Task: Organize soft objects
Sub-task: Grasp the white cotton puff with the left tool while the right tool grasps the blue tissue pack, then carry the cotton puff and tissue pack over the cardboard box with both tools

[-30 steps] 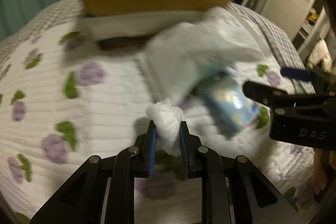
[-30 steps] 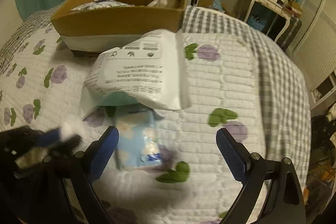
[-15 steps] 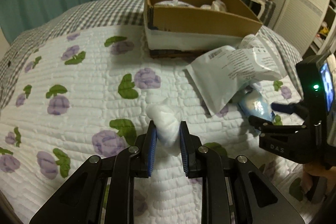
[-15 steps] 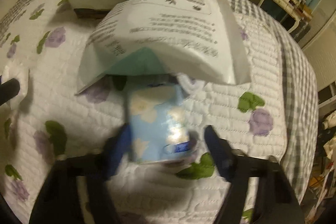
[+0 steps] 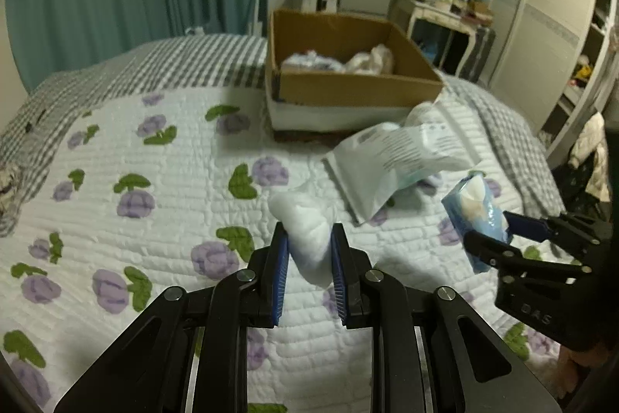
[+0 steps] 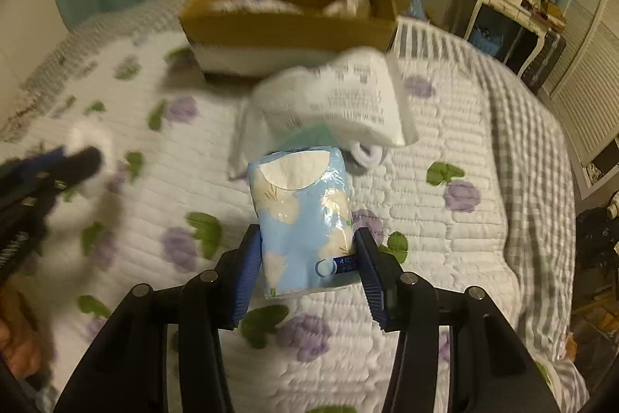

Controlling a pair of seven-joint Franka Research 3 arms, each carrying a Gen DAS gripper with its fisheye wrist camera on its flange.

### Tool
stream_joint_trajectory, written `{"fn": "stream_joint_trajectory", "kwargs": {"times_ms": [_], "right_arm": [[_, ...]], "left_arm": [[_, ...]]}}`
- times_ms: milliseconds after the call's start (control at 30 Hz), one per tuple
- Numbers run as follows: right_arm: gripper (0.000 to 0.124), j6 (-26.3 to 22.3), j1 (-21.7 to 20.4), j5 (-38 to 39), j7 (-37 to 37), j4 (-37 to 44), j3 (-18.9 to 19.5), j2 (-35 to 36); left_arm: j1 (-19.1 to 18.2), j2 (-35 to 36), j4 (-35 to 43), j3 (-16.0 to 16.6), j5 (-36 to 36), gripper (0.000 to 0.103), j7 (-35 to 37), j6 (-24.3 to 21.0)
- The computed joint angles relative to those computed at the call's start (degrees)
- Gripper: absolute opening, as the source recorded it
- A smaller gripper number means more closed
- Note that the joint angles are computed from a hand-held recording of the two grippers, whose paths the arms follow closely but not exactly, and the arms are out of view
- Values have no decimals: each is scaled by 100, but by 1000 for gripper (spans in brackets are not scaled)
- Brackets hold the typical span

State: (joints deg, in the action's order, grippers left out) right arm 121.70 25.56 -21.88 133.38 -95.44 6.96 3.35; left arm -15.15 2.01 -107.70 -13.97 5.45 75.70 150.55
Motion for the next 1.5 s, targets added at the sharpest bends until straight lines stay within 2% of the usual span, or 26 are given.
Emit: {"fn": "stream_joint_trajectory", "kwargs": {"times_ms": [433,833,967,1133,1300,1500], "right_arm": [[48,220,11,-1065,899,196,392,-717],[48,94,130,-2038,970,1281,547,-488],[48,95,238,-2190,873,1655,466,-294],[48,130,383,-2291,686,2237,245,97],[48,200,507,-2295,493,2835,-93,561],[48,194,574,-2008,137,3608,-517,1222]], "left_arm": [[-28,-636,-61,95,-246,20,138,585],[-36,-631,470,154,-382,20,313,1211],[-17,-403,835,167,-530,20,463,1294],[59,71,1445,101,-359,20,437,1245],[90,663,2172,38,-77,20,331,1079],[21,1585,3327,7,165,20,254,595]]}}
